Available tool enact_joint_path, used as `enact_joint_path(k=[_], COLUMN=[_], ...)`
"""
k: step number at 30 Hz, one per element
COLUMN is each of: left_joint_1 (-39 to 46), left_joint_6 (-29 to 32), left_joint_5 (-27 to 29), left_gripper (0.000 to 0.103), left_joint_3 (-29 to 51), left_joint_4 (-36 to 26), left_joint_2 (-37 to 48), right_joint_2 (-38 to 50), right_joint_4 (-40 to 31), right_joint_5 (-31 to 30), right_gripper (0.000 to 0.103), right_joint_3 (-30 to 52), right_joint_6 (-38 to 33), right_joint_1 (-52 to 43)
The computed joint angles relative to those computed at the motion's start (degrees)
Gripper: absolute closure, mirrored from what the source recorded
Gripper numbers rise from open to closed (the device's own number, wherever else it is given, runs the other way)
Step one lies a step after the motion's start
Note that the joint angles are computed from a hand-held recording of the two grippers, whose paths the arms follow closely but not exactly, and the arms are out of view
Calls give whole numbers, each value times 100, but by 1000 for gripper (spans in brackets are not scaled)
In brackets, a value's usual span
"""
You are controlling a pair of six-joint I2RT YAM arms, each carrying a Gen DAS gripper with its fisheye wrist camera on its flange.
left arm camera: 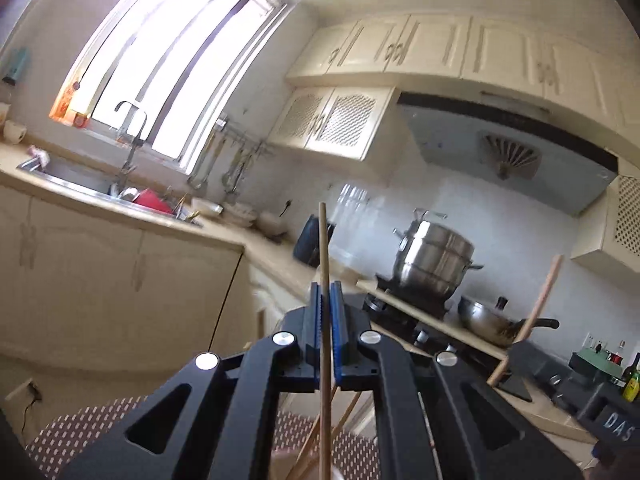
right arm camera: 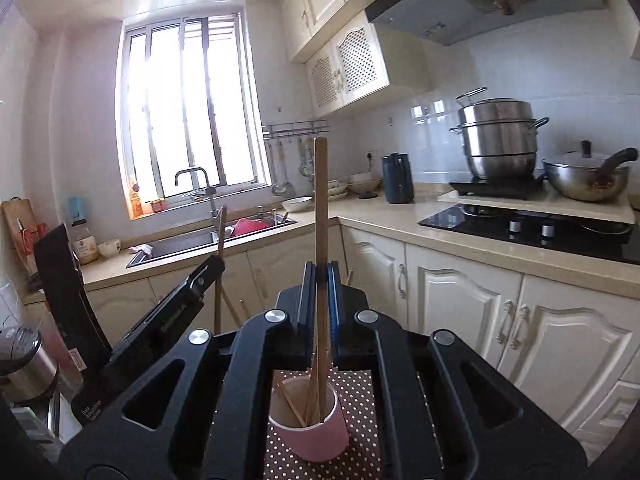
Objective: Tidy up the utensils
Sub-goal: 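Lower the sticks into the pink cup and open both grippers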
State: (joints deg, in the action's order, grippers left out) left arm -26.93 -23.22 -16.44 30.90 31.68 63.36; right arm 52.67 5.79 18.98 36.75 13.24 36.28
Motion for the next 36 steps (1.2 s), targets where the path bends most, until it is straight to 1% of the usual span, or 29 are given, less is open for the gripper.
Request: enact_joint_path(k=[4,6,8,12,15,19,24,27,31,35,36], left_joint_1=[-84,-170,-199,-209,-202,-215,-278,-285,-371,-503,-521], left_joint_6=[344,601,749,835,944,1116,1312,1267,1366,1490,1499], left_joint_5=[-141,-341,-442,-489,-525,-515,-628,-661,-768,-906,-939], left_gripper=[98,98,98,98,98,98,98,98,98,98,97], left_joint_3=[41,112,194,310,393,258,221,183,96,13,-23], left_joint_4=[972,1376,1537,1752,1759,2212,2229,2071,1936,1830,1787], left_joint_2=[615,967,1249,1741,2040,2248,2416,2329,2257,2235,2204], right_joint_2=[425,646,882,1143,1244,1385,1558,1661,1908,2198,2227], right_joint_4=[359,451,565,661,742,856,889,861,674,369,358], right_joint_5=[-607,-814,-968,-1145,-1169,-1211,-1346,-1561,-1840,-2333,-2355], right_gripper=[97,97,97,97,97,97,97,97,97,97,97], right_joint_3=[-23,13,23,17,-34,-68,-73,-59,94,298,297], right_joint_6=[16,75,113,185,195,211,224,246,201,-155,-184], right_joint_1=[-430,-585,-727,-871,-894,-914,-998,-1109,-1220,-1289,-1285])
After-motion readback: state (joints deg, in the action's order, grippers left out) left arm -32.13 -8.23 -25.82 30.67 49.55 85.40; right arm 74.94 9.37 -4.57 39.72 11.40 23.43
